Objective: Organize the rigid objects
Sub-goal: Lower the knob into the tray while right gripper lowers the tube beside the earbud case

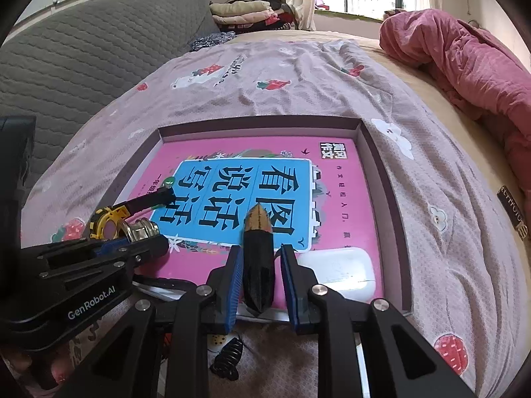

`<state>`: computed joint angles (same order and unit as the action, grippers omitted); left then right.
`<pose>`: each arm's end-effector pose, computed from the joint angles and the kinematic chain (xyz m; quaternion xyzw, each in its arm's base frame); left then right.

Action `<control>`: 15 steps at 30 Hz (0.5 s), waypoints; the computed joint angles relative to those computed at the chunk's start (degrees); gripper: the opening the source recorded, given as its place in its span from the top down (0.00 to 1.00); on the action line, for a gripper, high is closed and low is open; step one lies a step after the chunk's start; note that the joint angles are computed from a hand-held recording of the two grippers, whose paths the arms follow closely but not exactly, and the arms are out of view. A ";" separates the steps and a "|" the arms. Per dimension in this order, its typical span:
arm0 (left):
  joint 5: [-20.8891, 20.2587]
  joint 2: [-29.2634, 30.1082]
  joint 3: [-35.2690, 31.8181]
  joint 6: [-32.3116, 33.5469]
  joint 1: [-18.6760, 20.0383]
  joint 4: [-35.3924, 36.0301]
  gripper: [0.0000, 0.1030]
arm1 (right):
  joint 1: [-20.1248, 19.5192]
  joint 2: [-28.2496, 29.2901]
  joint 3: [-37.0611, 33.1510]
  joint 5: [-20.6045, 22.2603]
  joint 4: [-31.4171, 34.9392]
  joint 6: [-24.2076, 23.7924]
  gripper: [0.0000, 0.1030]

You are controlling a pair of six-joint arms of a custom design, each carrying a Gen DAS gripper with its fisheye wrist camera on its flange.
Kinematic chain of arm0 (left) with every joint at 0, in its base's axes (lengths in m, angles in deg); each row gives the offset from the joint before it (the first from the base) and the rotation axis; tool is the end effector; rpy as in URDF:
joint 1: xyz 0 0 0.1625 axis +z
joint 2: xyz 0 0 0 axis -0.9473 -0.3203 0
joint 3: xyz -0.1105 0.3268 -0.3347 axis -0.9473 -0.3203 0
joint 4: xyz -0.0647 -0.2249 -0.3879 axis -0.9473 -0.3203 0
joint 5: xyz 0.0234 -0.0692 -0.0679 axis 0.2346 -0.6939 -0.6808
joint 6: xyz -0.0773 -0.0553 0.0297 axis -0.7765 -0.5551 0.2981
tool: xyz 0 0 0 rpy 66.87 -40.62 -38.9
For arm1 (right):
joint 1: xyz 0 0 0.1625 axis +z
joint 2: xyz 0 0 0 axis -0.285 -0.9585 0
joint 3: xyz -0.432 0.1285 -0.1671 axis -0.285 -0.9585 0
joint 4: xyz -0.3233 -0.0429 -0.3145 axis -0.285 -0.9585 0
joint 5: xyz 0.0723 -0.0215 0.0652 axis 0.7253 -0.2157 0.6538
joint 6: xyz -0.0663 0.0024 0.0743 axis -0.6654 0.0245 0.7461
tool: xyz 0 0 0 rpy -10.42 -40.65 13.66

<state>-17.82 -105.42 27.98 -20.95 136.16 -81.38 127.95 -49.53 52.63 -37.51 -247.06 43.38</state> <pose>-0.1034 -0.7082 0.2872 -0.0556 0.8982 -0.3191 0.2972 0.3819 -0.7376 0.0250 0.3209 -0.8962 0.1895 0.2407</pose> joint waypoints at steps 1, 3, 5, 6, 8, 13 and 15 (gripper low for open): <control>0.11 0.02 0.02 -0.01 -0.04 0.01 0.88 | 0.00 -0.06 0.03 -0.02 -0.05 0.01 0.78; -0.03 0.04 -0.01 0.06 -0.03 -0.01 0.87 | 0.01 -0.16 0.16 -0.05 -0.26 0.02 0.78; -0.55 -0.07 0.09 0.20 -0.02 -0.44 0.83 | 0.02 -0.29 0.31 -0.10 -0.48 0.01 0.78; -0.86 -0.15 0.18 0.32 -0.02 -0.75 0.80 | 0.02 -0.36 0.43 -0.15 -0.60 -0.02 0.78; -0.94 -0.23 0.32 0.64 -0.08 -1.33 0.80 | 0.00 -0.48 0.53 -0.17 -0.71 0.03 0.78; -1.59 -0.50 0.55 0.88 -0.08 -2.26 0.72 | -0.05 -0.93 1.03 -0.23 -0.94 0.13 0.71; -1.89 -0.69 0.81 1.08 -0.11 -2.80 0.66 | -0.06 -1.08 1.14 -0.23 -1.13 0.16 0.71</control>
